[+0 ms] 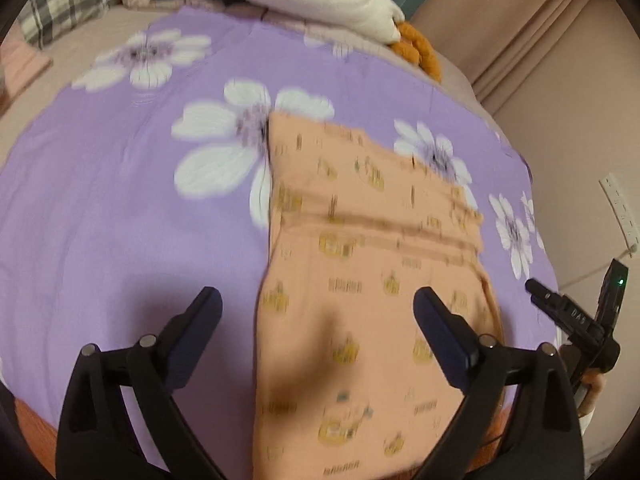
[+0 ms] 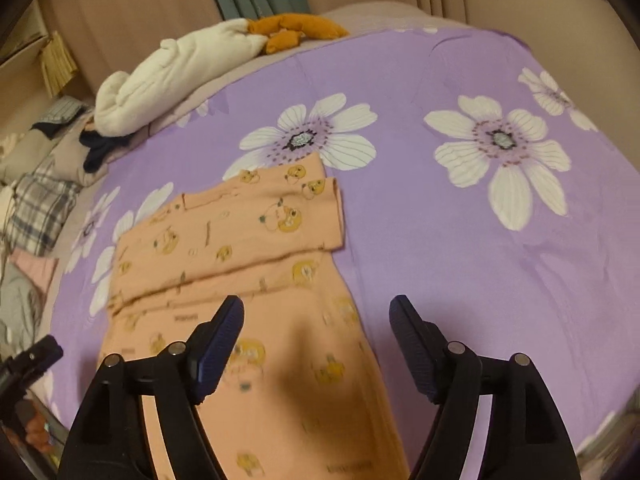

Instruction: Fold small clothes

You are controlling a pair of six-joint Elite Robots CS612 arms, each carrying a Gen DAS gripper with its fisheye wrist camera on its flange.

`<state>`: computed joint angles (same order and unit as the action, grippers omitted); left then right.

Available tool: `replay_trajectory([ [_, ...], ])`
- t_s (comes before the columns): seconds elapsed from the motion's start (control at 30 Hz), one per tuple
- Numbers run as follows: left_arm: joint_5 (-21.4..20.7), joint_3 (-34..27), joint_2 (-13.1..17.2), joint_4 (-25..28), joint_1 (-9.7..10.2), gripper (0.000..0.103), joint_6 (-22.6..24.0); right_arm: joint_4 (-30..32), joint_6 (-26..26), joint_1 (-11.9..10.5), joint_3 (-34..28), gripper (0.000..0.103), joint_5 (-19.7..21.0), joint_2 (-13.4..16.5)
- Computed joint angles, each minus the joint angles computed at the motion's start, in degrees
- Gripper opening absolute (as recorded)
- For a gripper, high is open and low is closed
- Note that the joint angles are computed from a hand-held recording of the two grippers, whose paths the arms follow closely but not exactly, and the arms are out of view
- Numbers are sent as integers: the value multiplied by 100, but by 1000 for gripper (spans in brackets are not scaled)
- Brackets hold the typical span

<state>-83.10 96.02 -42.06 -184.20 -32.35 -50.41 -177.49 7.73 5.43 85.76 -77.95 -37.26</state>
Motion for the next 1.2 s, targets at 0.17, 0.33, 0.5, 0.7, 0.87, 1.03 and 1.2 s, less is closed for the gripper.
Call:
replay_trajectory([
  [0.17,47,235,-11,93,-76,95,-275,56,-56,-115,400,75,181,-114],
  [0.33,-266,352,32,25,-79,91,-439,334,263,-226,762,75,374,-201],
  [0.5,-557,468,108,-307,-106,85,-689,510,316,-287,987,67,691,-261],
  [0.7,-603,524,128,-477,-187,63,-562,494,116,-252,1096,49,630,-288],
  [0.87,-878,441,229,-659,-182,8,-531,581,-66,-181,1016,22,536,-265],
  [1.03,-700,470,167,-818,-217,6,-604,411,-148,-197,999,7,836,-295],
  [1.2,-485,530,30,-1348,-183,6,-628,-271,23,-298,1010,7,1239,-368],
])
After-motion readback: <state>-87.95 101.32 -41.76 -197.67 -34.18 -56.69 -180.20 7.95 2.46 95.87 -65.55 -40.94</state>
